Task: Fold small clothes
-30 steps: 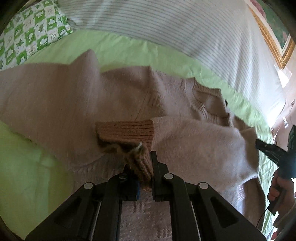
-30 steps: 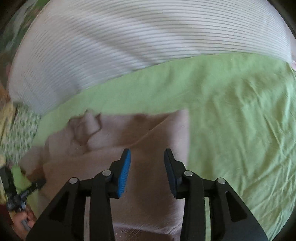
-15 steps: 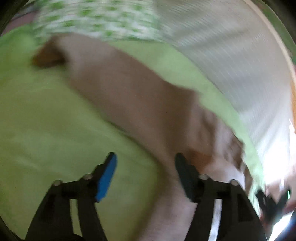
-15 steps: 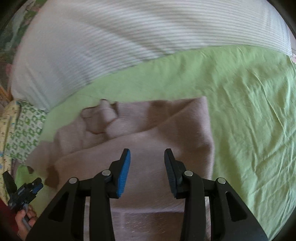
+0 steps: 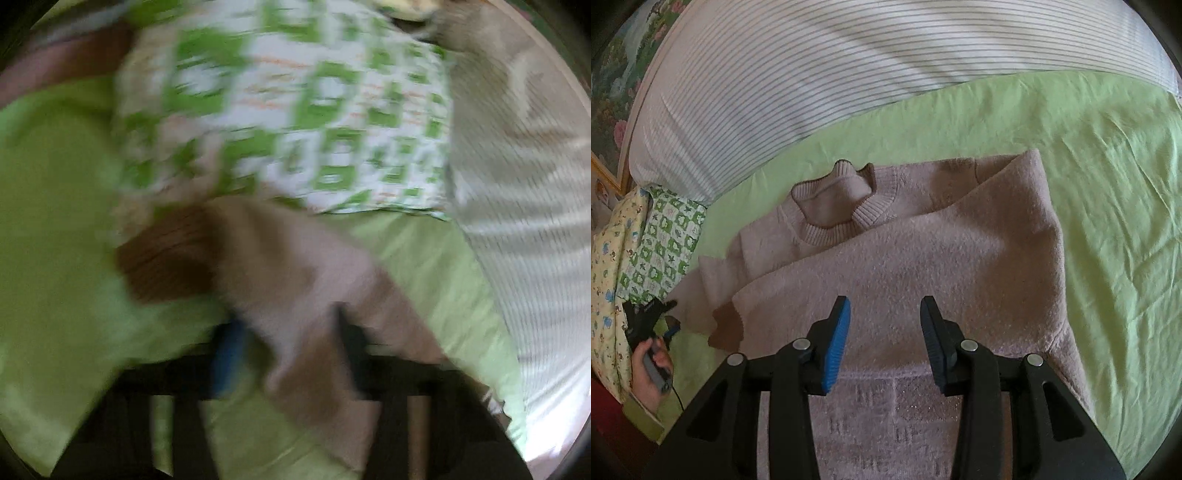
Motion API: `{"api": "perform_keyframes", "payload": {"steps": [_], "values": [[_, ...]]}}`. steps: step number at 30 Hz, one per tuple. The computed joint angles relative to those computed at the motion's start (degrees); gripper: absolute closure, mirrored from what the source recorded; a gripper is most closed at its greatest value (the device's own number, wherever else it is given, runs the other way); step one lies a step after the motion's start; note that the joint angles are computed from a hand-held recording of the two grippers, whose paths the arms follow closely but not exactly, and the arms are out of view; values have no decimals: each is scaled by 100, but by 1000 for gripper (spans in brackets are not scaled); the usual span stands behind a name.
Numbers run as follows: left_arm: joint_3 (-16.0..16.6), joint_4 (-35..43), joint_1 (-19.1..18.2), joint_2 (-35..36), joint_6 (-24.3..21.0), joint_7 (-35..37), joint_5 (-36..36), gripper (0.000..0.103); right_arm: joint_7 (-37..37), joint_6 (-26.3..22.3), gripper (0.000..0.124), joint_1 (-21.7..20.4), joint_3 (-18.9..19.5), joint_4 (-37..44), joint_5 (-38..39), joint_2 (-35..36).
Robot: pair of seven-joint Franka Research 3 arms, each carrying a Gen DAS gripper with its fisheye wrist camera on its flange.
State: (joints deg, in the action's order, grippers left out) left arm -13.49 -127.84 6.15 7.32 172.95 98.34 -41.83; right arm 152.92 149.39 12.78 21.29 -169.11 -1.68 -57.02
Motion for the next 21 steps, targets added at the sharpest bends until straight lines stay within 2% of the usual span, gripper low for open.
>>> {"api": "perform_keyframes", "payload": {"steps": [1, 2, 5, 7, 10, 12, 13, 15, 16, 19, 20, 21], "values": [[-20, -67, -68, -79, 169, 61, 135, 94, 1, -82, 83, -27, 17, 14, -30, -38], [-172, -125, -46, -204, 271, 418, -103, 99, 0, -140, 83, -47, 27, 18, -60, -79], [-549, -188, -279, -706, 347, 2283, -1673, 100, 73, -276, 83, -95, 19, -64, -104, -371], [-604, -196, -682, -1085, 238, 3506, -2700, 99, 133, -347, 83, -123, -1, -124, -103, -569], [-633, -204, -1421, -1590, -287, 4784, -3726, 98, 202, -530, 83, -169, -5, -175, -125, -882], [-763, -215, -1806, -1662, -528, 4858, -3462, 97, 218, -643, 83, -185, -10, -206, -143, -1068], [-838, -237, -1969, -1660, -700, 4751, -3149, 86, 233, -725, 83, -189, -7, -221, -150, -1174], [-1112, -286, -2295, -1432, -593, 4426, -2387, 67, 264, -818, 83, -169, -28, -281, -132, -1361], [-1290, -334, -2369, -1235, -535, 3870, -1563, 56, 282, -897, 83, -162, -42, -302, -115, -1444], [-1374, -487, -2537, -919, -456, 2763, -49, 54, 321, -1032, 83, -126, -119, -376, -37, -1646], [-1317, -560, -2573, -907, -564, 2479, 290, 54, 305, -1054, 83, -109, -133, -389, -26, -1690], [-1253, -723, -2640, -997, -555, 2425, 336, 54, 260, -1075, 83, -93, -143, -389, -30, -1710]]}}
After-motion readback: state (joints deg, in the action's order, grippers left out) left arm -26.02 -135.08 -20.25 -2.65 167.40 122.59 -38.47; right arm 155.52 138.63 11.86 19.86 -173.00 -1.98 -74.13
